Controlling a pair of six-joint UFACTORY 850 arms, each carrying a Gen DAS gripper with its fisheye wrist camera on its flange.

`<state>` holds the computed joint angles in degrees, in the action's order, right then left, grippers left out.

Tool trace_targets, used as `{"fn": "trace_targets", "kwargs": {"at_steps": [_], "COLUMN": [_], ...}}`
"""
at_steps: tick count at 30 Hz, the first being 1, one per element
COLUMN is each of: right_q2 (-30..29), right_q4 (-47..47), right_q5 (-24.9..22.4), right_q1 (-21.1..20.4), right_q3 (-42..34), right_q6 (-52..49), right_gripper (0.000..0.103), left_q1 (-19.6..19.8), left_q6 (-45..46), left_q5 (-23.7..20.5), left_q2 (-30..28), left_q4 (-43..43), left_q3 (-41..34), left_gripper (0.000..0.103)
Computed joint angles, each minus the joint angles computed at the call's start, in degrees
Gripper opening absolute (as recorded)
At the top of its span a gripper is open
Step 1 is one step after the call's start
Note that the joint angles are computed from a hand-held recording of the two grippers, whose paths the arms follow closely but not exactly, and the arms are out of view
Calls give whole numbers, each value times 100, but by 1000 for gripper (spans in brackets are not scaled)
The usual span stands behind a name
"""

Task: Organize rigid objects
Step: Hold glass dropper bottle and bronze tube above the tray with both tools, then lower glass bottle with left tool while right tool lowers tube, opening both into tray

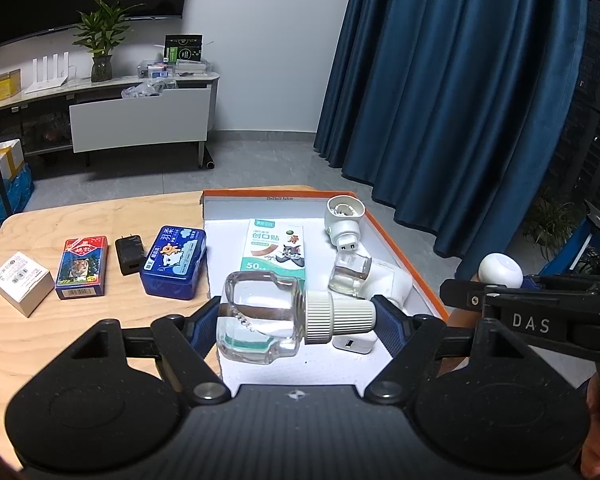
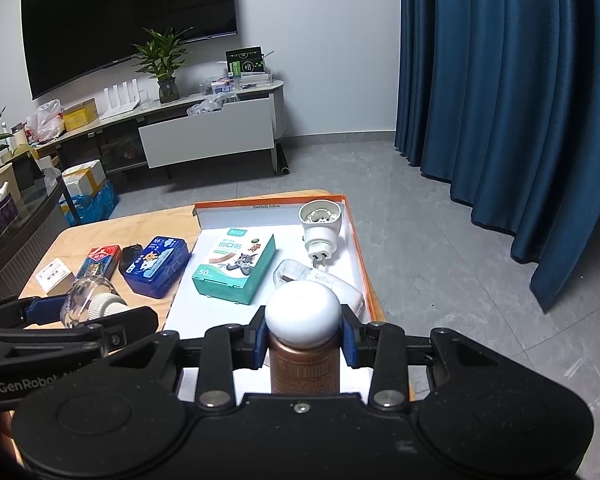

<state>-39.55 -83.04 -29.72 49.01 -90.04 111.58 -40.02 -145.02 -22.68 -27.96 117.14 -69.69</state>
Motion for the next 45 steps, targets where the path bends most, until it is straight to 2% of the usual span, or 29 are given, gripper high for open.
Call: {"fn": "trace_targets", "kwargs": {"at_steps": [13, 14, 15, 16, 21, 30, 34, 37, 45], "right_q2": [-304, -345, -391, -435, -496, -247, -225, -250, -449], "right_q4": [554, 469, 422, 391, -9, -619, -592, -543, -255], "right_q5": [154, 156, 168, 144, -85, -232, -231, -202, -72], "right_q1": [-129, -144, -165, -183, -200, -245, -242, -231, -109], "right_q3": [-481, -540, -600, -664, -736, -317, -289, -332, -676], "right_q6": [-797, -770, -764, -736, -279, 693, 661, 593, 134], "right_gripper": [44, 48, 64, 74, 79, 80, 82, 82, 84], "left_q1": [47, 52, 56, 62, 88, 89, 104, 83, 172], "left_q6": [137, 176, 225, 264, 546, 996, 1391, 1222, 1204], "left_q5": [46, 49, 57, 72, 165, 539, 846, 759, 353], "left_q2": [-64, -76, -92, -105, -208, -552, -691, -654, -412], "left_q4": [-168, -205, -250, -282, -453, -643, -998, -827, -1078], "left_q3": [-53, -64, -81, -93, -205, -567, -723, -651, -359], "left_gripper": [79, 79, 79, 79, 79, 79, 80, 87, 90]}}
